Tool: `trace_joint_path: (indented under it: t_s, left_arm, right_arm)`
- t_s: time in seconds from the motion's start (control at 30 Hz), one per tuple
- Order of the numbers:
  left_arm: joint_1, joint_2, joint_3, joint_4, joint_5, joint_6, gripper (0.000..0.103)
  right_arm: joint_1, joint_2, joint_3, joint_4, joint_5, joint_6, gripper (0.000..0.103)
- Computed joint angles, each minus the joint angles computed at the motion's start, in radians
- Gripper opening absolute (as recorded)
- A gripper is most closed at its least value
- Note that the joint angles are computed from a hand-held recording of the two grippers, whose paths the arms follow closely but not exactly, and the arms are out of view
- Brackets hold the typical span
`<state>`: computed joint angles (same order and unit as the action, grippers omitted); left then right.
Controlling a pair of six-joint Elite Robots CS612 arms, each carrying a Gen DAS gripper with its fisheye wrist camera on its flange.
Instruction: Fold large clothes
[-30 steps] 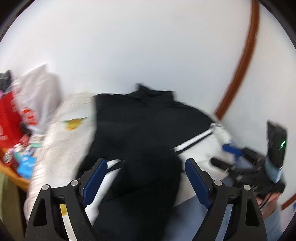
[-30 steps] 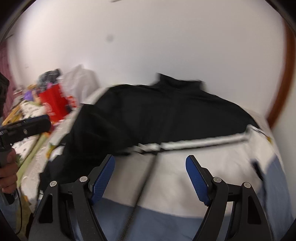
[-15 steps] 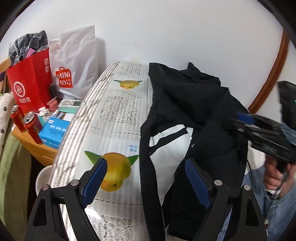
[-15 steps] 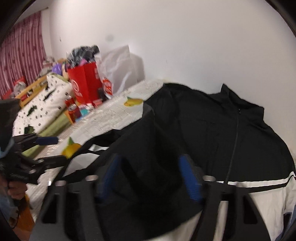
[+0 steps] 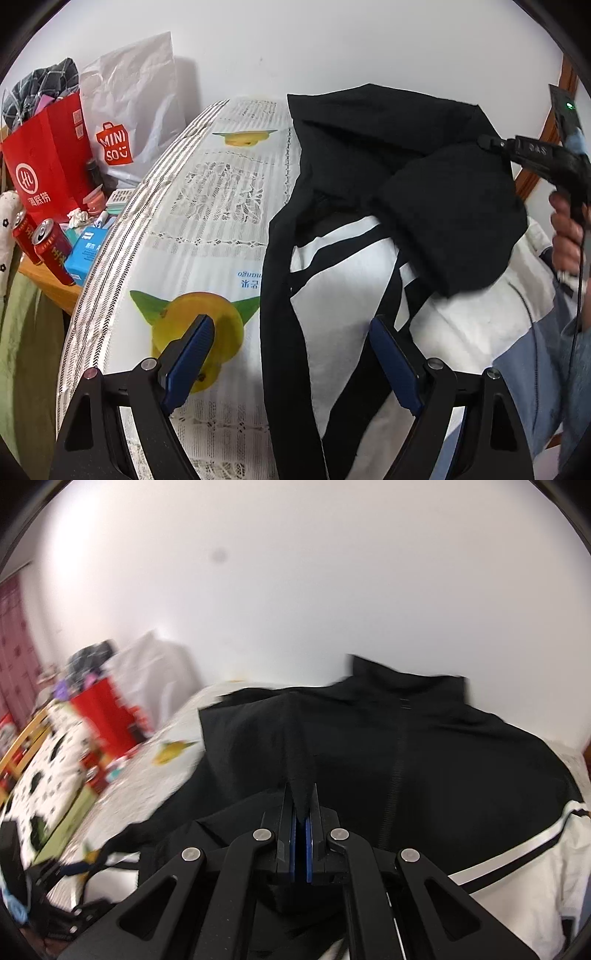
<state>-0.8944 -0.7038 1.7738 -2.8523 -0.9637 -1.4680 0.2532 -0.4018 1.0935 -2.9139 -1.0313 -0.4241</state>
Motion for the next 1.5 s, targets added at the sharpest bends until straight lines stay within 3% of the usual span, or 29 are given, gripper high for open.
trace_joint_path:
  t_s: [0.07, 0.17, 0.23, 0.3, 0.4, 0.5, 0.6, 0.7, 0.77, 0.97, 1.03, 1.07, 1.1, 1.13, 1.23, 1.37, 1.5]
  left_arm:
    - [0.003, 0.002, -0.008, 0.018, -0.007, 0.002, 0.085]
    - [0.008, 0.005, -0.017, 0.044, -0.018, -0.002, 0.085]
    - [0.008, 0.004, -0.022, 0.063, -0.013, -0.002, 0.085]
    - [0.008, 0.002, -0.025, 0.077, -0.006, -0.003, 0.085]
    - [0.003, -0.002, -0.029, 0.102, 0.017, -0.006, 0.085]
    - [0.002, -0.003, -0.039, 0.133, 0.025, -0.003, 0.085]
    - [0.005, 0.003, -0.046, 0.137, 0.008, -0.003, 0.085]
    - [0.007, 0.010, -0.054, 0.132, -0.008, -0.003, 0.085]
    - [0.005, 0.012, -0.060, 0.151, -0.007, -0.006, 0.085]
    - [0.004, 0.013, -0.058, 0.159, -0.014, -0.022, 0.085]
    - [0.003, 0.015, -0.063, 0.173, -0.011, -0.026, 0.085]
    - [0.003, 0.015, -0.066, 0.183, -0.010, -0.027, 0.085]
    - [0.003, 0.016, -0.069, 0.190, -0.009, -0.028, 0.085]
    - [0.003, 0.016, -0.071, 0.197, -0.008, -0.029, 0.085]
    - [0.002, 0.017, -0.074, 0.209, -0.006, -0.032, 0.085]
    - [0.002, 0.018, -0.079, 0.223, -0.006, -0.038, 0.085]
    - [0.003, 0.018, -0.079, 0.222, -0.007, -0.039, 0.085]
  right_arm:
    - [-0.002, 0.030, -0.055, 0.018, -0.033, 0.039, 0.004]
    - [0.003, 0.076, -0.134, 0.046, -0.147, 0.072, 0.005]
    - [0.013, 0.096, -0.166, 0.064, -0.258, 0.076, 0.012]
    - [0.015, 0.091, -0.152, 0.054, -0.278, 0.062, 0.022]
    - [0.021, 0.045, -0.056, -0.023, -0.260, -0.013, 0.049]
    - [0.024, -0.011, 0.056, -0.070, -0.190, -0.116, 0.058]
    - [0.029, -0.059, 0.145, -0.018, -0.096, -0.217, 0.068]
    - [0.046, -0.086, 0.201, 0.072, -0.054, -0.344, 0.068]
    - [0.061, -0.085, 0.211, 0.097, -0.074, -0.384, 0.068]
    - [0.092, -0.048, 0.197, 0.039, -0.184, -0.363, 0.067]
    - [0.095, -0.042, 0.188, 0.036, -0.204, -0.328, 0.051]
    - [0.092, -0.038, 0.173, 0.062, -0.189, -0.318, 0.044]
    - [0.087, -0.043, 0.175, 0.081, -0.161, -0.314, 0.023]
    - [0.084, -0.046, 0.177, 0.077, -0.155, -0.312, 0.011]
    - [0.066, -0.063, 0.188, 0.049, -0.094, -0.295, 0.010]
    - [0.007, -0.094, 0.207, -0.014, 0.070, -0.217, 0.009]
    - [-0.063, -0.093, 0.191, -0.192, 0.131, -0.008, 0.009]
